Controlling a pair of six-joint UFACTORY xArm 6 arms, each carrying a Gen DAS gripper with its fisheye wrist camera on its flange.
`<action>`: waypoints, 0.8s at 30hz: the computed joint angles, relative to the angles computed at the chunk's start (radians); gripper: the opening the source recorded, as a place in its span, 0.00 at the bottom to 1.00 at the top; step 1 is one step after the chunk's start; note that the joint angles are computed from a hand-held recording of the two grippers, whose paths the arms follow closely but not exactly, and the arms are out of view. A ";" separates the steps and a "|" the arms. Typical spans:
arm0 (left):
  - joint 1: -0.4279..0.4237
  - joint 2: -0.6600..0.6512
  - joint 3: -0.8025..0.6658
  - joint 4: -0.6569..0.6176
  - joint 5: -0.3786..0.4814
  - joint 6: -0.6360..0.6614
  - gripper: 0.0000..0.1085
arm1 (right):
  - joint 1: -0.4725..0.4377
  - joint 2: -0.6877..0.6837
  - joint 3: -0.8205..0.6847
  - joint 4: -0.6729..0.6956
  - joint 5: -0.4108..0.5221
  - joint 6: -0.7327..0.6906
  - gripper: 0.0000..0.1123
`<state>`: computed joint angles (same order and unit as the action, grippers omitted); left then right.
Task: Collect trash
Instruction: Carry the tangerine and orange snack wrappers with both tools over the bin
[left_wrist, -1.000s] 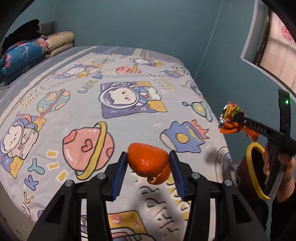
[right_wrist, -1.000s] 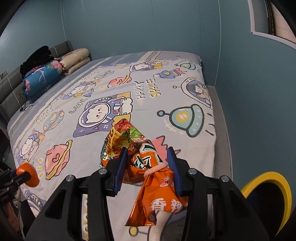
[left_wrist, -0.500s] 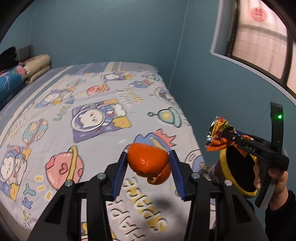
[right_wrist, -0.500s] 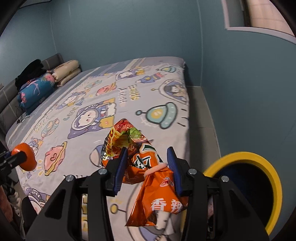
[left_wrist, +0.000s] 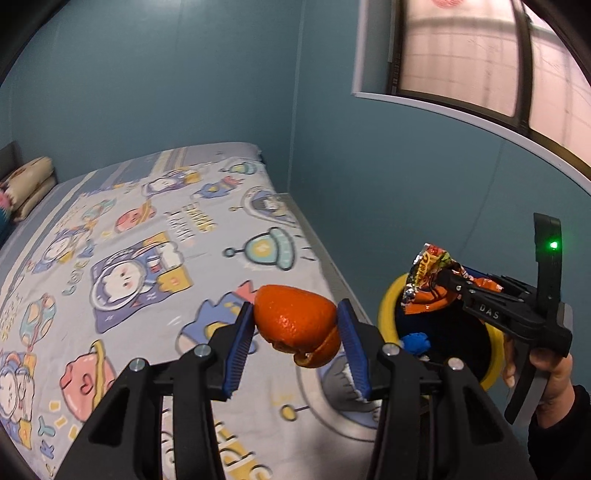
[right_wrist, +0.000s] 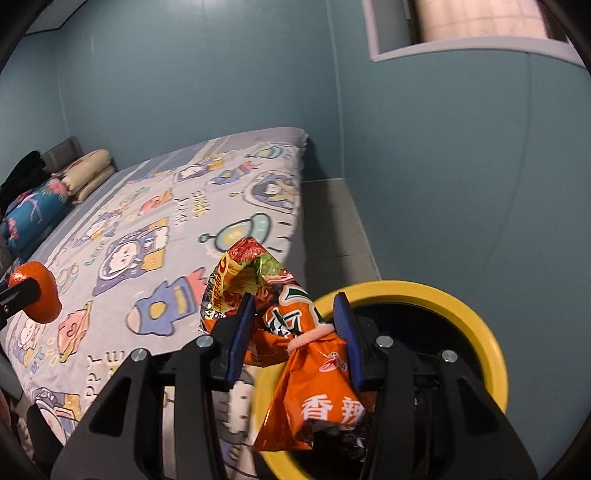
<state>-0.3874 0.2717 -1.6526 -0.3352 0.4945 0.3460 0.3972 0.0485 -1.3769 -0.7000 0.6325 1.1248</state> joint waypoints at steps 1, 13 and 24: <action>-0.010 0.007 -0.009 0.003 0.001 0.001 0.40 | -0.009 -0.019 0.024 -0.008 -0.001 0.014 0.37; -0.140 0.194 -0.219 -0.037 0.063 0.068 0.40 | -0.082 -0.160 0.202 -0.015 0.036 0.082 0.37; -0.198 0.403 -0.462 -0.012 0.183 0.011 0.41 | -0.128 -0.222 0.296 0.018 0.041 0.089 0.37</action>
